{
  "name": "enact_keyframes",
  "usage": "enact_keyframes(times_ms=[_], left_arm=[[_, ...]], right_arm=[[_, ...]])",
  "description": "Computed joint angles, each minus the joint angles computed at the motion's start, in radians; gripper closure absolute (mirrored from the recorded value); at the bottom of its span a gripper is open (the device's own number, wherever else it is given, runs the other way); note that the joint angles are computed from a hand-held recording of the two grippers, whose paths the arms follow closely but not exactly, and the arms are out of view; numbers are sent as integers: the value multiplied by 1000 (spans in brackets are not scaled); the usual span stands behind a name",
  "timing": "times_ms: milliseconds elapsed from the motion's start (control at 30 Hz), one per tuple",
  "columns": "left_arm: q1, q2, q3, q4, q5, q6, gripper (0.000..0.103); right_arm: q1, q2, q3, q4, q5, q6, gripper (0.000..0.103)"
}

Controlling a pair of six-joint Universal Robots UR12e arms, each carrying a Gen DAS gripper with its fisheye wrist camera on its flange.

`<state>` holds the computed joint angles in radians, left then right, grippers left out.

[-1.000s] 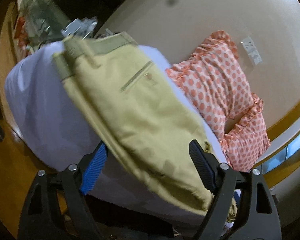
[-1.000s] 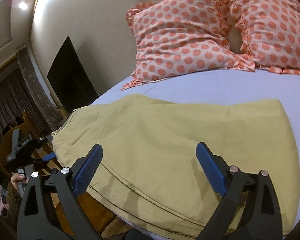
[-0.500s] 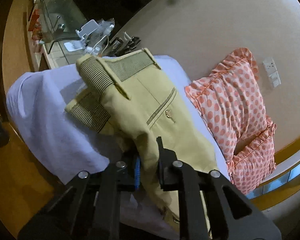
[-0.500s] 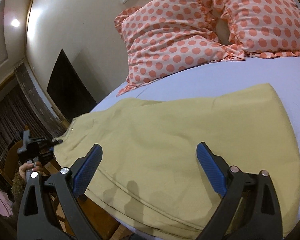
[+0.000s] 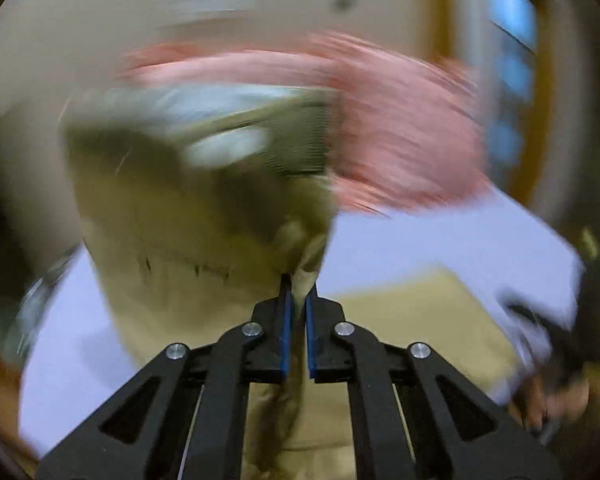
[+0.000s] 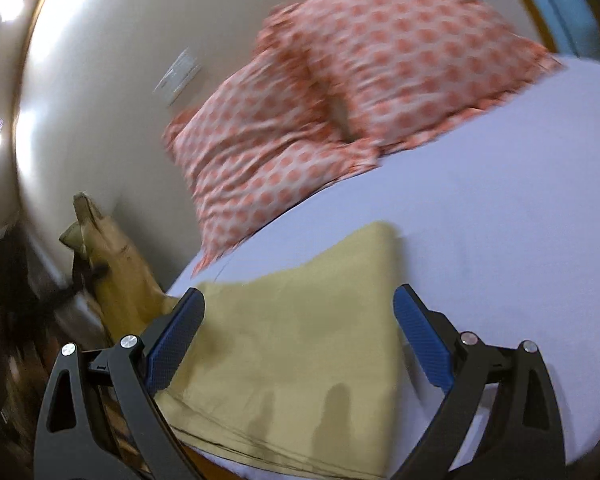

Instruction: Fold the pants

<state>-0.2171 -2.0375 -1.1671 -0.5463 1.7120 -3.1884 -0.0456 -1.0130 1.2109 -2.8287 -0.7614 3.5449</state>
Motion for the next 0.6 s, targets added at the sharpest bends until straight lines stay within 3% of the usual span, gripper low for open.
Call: enact_keyframes(times_ms=[100, 133, 200, 267, 333, 367, 400, 433, 467, 533, 600], left_arm=[[-43, -47, 21, -81, -155, 143, 97], [-59, -68, 29, -120, -170, 195, 97], [-75, -89, 35, -165, -173, 224, 96], [-90, -83, 8, -115, -115, 245, 90], [-78, -52, -19, -102, -160, 247, 85], [-71, -31, -42, -81, -185, 246, 73], [-56, 3, -79, -38, -223, 241, 65], [-49, 21, -101, -5, -249, 225, 48], [-33, 40, -122, 26, -276, 202, 38], [2, 64, -145, 72, -256, 101, 34], [51, 59, -131, 40, -195, -45, 29]], right_arm=[[-25, 5, 3, -1, 19, 75, 6], [-31, 8, -1, 12, 27, 90, 6], [-35, 15, -20, 91, 44, 77, 6], [-30, 20, -49, 196, 49, -3, 7], [-17, 25, -87, 320, 25, -123, 10], [-11, 29, -106, 382, 11, -181, 19], [-4, 36, -130, 448, -4, -239, 22], [4, 48, -164, 533, -17, -308, 30], [10, 60, -187, 580, -23, -347, 37], [19, 78, -217, 600, -49, -390, 40], [22, 92, -244, 632, -55, -413, 43]])
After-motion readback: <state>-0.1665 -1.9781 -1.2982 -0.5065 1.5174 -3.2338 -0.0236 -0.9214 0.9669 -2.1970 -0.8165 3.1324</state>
